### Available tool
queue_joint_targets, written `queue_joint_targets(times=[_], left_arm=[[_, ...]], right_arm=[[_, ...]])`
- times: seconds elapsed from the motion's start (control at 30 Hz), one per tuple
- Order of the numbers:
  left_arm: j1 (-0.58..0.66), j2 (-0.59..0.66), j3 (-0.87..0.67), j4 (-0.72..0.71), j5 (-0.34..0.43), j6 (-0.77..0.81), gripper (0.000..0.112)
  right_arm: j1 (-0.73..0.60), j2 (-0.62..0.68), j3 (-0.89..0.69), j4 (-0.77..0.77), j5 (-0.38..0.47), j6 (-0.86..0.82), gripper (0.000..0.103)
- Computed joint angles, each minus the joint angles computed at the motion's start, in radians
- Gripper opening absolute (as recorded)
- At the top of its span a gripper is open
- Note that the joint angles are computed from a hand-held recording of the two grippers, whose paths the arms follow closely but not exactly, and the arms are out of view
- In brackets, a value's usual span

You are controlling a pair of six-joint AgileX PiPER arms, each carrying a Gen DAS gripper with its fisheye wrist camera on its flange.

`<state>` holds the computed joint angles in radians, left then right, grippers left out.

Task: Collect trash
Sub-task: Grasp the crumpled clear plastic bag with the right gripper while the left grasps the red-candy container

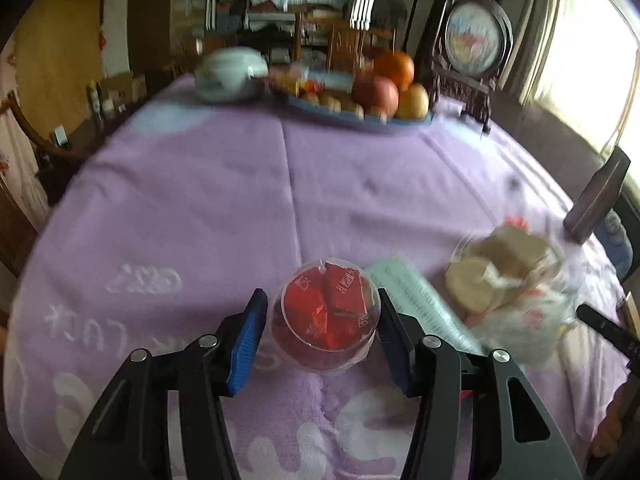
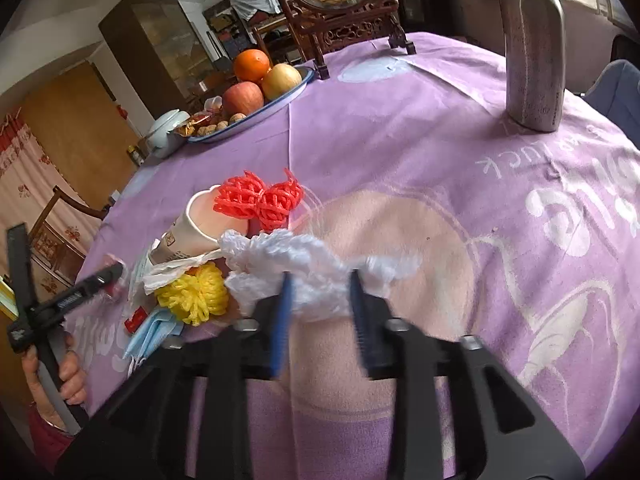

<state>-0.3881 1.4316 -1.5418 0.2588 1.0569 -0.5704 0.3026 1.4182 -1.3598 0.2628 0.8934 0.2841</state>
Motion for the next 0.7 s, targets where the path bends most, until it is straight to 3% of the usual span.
queue_joint_targets(times=[0.07, 0.1, 0.23, 0.37, 0.43, 0.47, 0.6, 0.7], left_arm=[[0.002, -0.035, 0.009, -0.004, -0.028, -0.013, 0.054], [0.003, -0.038, 0.004, -0.010, -0.032, -0.013, 0.054], [-0.003, -0.045, -0.005, -0.022, -0.034, -0.012, 0.054], [-0.024, -0.030, -0.016, -0.014, -0.020, -0.010, 0.054], [-0.037, -0.026, -0.016, -0.001, -0.017, -0.011, 0.054], [-0.044, -0.027, -0.012, 0.008, -0.016, -0.014, 0.054], [-0.064, -0.032, -0.007, 0.044, -0.014, -0.030, 0.054], [-0.050, -0.044, 0.002, 0.023, -0.025, -0.025, 0.054]], right_arm=[[0.022, 0.008, -0.015, -0.030, 0.001, 0.009, 0.068], [0.038, 0.017, -0.028, -0.052, 0.007, 0.021, 0.070], [0.047, 0.137, -0.141, -0.008, 0.120, -0.029, 0.071], [0.036, 0.141, -0.127, 0.016, 0.078, -0.002, 0.071], [0.013, 0.130, -0.101, 0.060, 0.057, -0.023, 0.039], [-0.018, 0.137, -0.085, 0.130, 0.059, -0.064, 0.012], [-0.086, 0.088, 0.007, 0.255, -0.008, -0.117, 0.003], [-0.053, -0.051, 0.083, 0.128, -0.108, -0.022, 0.003]])
